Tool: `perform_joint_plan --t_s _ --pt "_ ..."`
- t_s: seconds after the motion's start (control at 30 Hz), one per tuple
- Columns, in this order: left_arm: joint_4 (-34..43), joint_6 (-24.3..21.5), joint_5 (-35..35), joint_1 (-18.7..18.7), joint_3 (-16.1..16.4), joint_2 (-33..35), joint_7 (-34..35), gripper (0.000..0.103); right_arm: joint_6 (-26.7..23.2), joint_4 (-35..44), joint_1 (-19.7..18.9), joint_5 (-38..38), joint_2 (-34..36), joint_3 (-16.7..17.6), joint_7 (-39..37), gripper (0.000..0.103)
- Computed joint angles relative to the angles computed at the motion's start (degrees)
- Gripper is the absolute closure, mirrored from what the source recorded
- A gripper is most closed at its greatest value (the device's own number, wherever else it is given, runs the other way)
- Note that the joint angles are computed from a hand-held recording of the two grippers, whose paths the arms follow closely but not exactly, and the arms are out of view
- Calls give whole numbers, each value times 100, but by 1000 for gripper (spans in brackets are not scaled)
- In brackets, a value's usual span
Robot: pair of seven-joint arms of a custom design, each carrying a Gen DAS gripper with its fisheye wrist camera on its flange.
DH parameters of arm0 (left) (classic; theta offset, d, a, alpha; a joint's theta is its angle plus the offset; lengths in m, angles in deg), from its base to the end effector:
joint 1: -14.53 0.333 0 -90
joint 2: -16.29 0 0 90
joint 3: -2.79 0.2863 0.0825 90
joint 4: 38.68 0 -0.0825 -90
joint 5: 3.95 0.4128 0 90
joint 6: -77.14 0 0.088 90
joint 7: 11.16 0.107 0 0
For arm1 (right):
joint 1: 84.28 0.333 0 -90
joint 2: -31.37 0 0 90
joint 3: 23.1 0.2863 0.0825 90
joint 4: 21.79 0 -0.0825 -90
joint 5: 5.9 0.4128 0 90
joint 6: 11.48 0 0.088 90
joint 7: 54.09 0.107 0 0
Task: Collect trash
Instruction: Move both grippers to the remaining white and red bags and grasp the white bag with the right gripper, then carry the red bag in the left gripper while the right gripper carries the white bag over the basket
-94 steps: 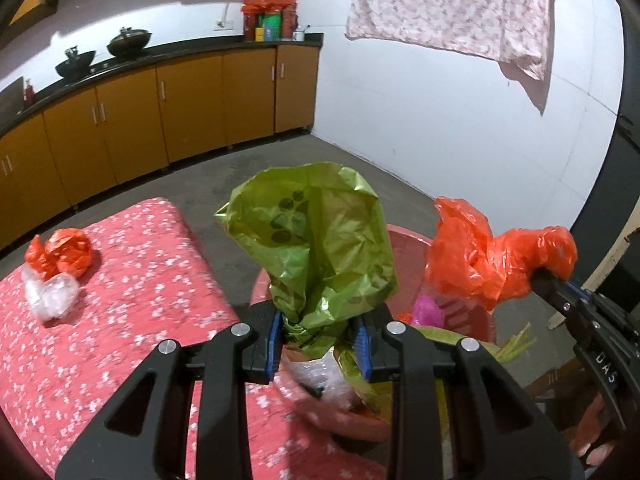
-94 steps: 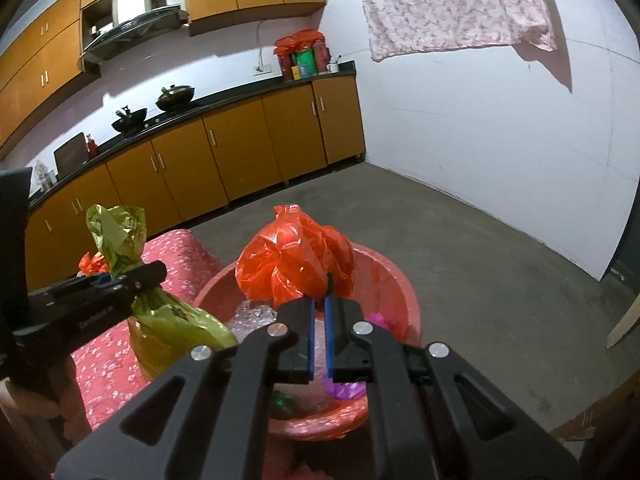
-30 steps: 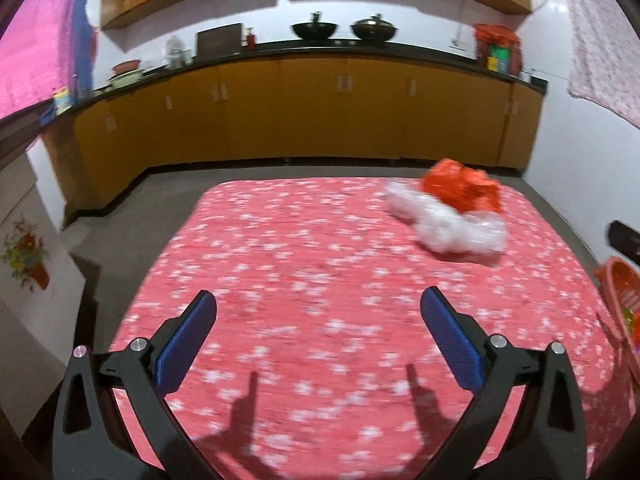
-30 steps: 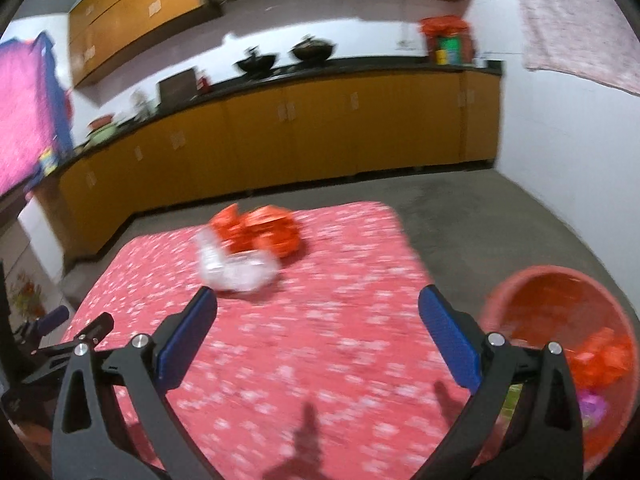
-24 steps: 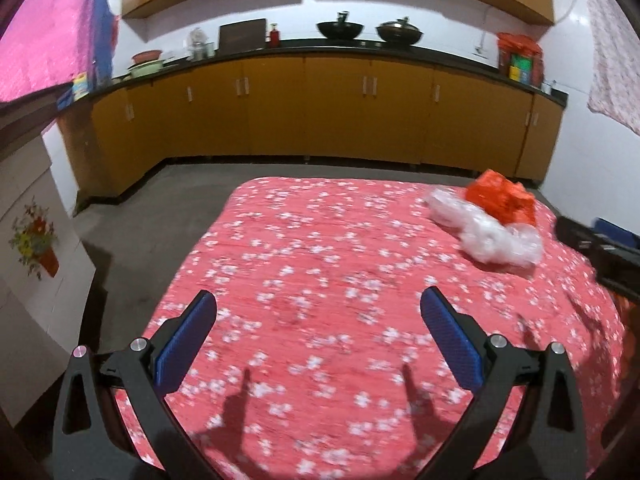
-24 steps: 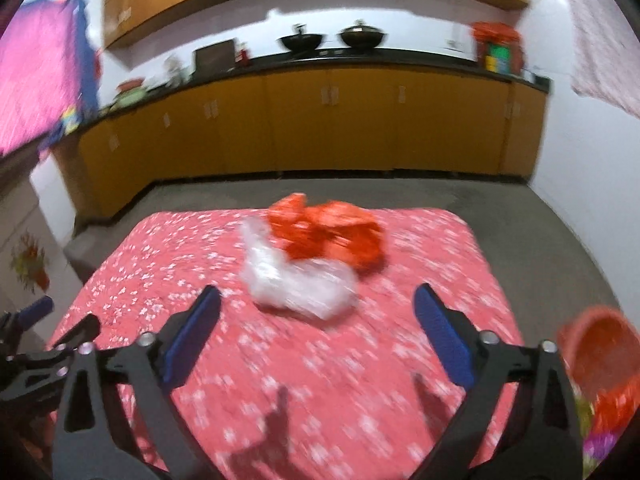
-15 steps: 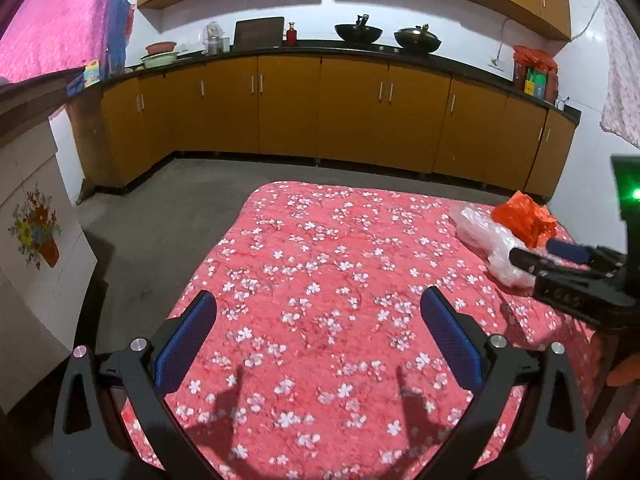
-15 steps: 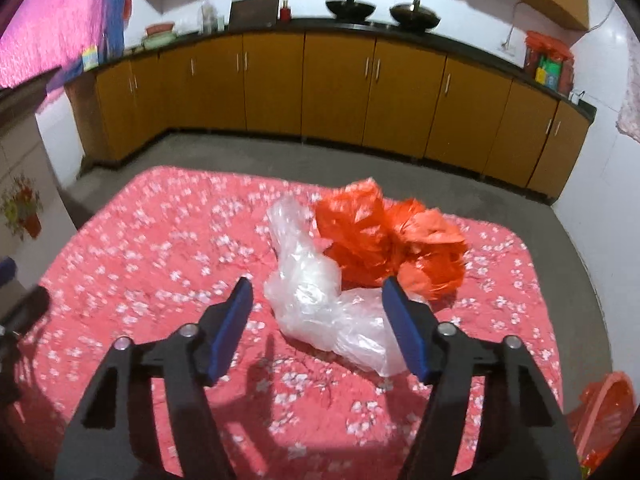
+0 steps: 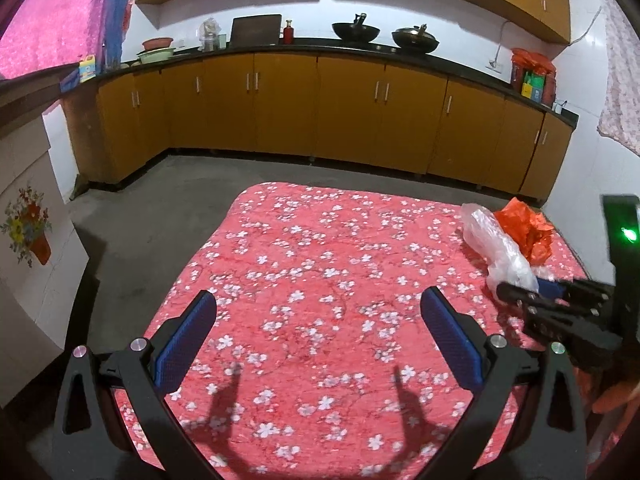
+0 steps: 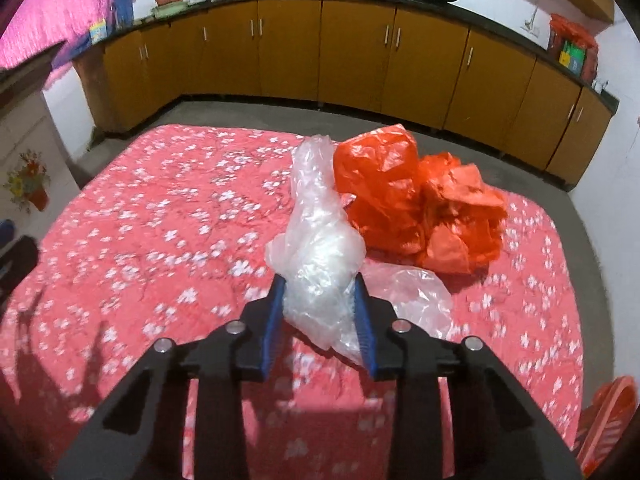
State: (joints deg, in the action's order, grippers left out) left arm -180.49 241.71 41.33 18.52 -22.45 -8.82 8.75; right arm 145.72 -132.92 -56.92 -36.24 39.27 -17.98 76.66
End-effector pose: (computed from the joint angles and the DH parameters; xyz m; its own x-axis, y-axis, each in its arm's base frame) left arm 0.4469 -0.2240 0.4661 0.0893 -0.9941 0.0624 -0.5786 -0.1027 -0.8091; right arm 0.5425 0.3669 0.4432 0.2710 -0.9625 -0.0087 -0.7156 -0.1954 -0.6706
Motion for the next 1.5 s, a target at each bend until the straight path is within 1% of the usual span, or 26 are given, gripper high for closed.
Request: perform_joint_plan --t_s 0.1,0.17,0.2,0.27,0.33,0.4,0.53,0.6,0.67,0.7,0.73,0.77,0.83,0.9,0.97,1.03,1.1,1.13,1.17,1.23,1.27,1.3,1.33,1.37,1.47,1.5 --pt "104 6 19 -41 -41 72 7 2 497 -799 -87 157 -599 54 -2 70" --pt "212 45 23 -94 -59 181 23 2 727 -1352 -185 62 -1059 126 156 70" --pt "285 65 31 -124 -72 258 30 2 807 -1598 -267 -50 -1277 191 314 70" --pt "458 104 67 -195 -97 441 55 2 945 -2249 -614 -545 -1938 400 1087 70" --pt "737 93 187 -271 -158 718 84 2 912 -2616 -1046 -865 -2378 691 1773 70" --pt "1020 36 399 -388 -183 993 48 2 814 -2972 -1419 -894 -2827 900 2306 70" --pt "1983 -161 1012 -646 -264 1880 32 2 676 -3401 -1798 -736 -3391 1065 2486 70" --pt "2515 -269 1311 -831 -259 2365 27 2 746 -3539 -1972 -684 -3545 1137 2535 70" --pt "3192 -481 1590 -1070 -224 2969 119 2 845 -3615 -2120 -645 -3621 1218 2553 70" --pt "3420 -546 1614 -1182 -182 3181 202 2 897 -3659 -2178 -613 -3658 1238 2541 70" --pt "3739 -704 1622 -1316 -147 3472 327 2 971 -3679 -2240 -584 -3631 1252 2508 70" --pt "4029 -858 1565 -1438 -107 3739 469 2 1053 -3707 -2285 -541 -3616 1257 2476 70" --pt "4425 -976 1298 -1596 -30 4133 728 2 1146 -3643 -2373 -444 -3501 1288 2382 70" --pt "4675 -1035 1032 -1709 41 4378 999 2 1241 -3661 -2427 -370 -3481 1328 2348 70" --pt "4998 -1262 855 -1869 134 4669 1329 2 1342 -3672 -2478 -276 -3441 1348 2310 70" --pt "5168 -1241 538 -1913 162 4859 1703 2 1449 -3733 -2437 -102 -3433 1279 2221 70" --pt "5221 -1187 283 -1956 199 4952 2011 3 1523 -3754 -2449 44 -3412 1287 2139 70" --pt "5251 -1178 133 -1970 200 4996 2201 8 1560 -3767 -2463 104 -3408 1305 2107 70" --pt "5260 -1108 -86 -1936 164 5028 2429 20 1578 -3777 -2477 155 -3413 1323 2065 70" --pt "5261 -1048 -303 -1979 212 5031 2668 27 1610 -3782 -2505 253 -3420 1365 1998 70" --pt "5251 -1009 -396 -2005 239 5027 2785 34 1621 -3778 -2526 294 -3422 1400 1982 70" --pt "5231 -961 -522 -2013 247 5022 2926 37 1634 -3784 -2535 337 -3433 1425 1967 70" --pt "5218 -937 -606 -2045 277 5013 3040 42 1631 -3794 -2528 384 -3456 1431 1936 70" --pt "5187 -888 -667 -2086 319 4992 3128 50 1620 -3786 -2555 408 -3467 1477 1930 70" --pt "5008 -786 -737 -2289 546 4839 3129 60 1558 -3791 -2596 449 -3519 1562 1911 70" --pt "4884 -757 -770 -2350 622 4731 3090 61 1498 -3809 -2581 470 -3578 1572 1905 70"
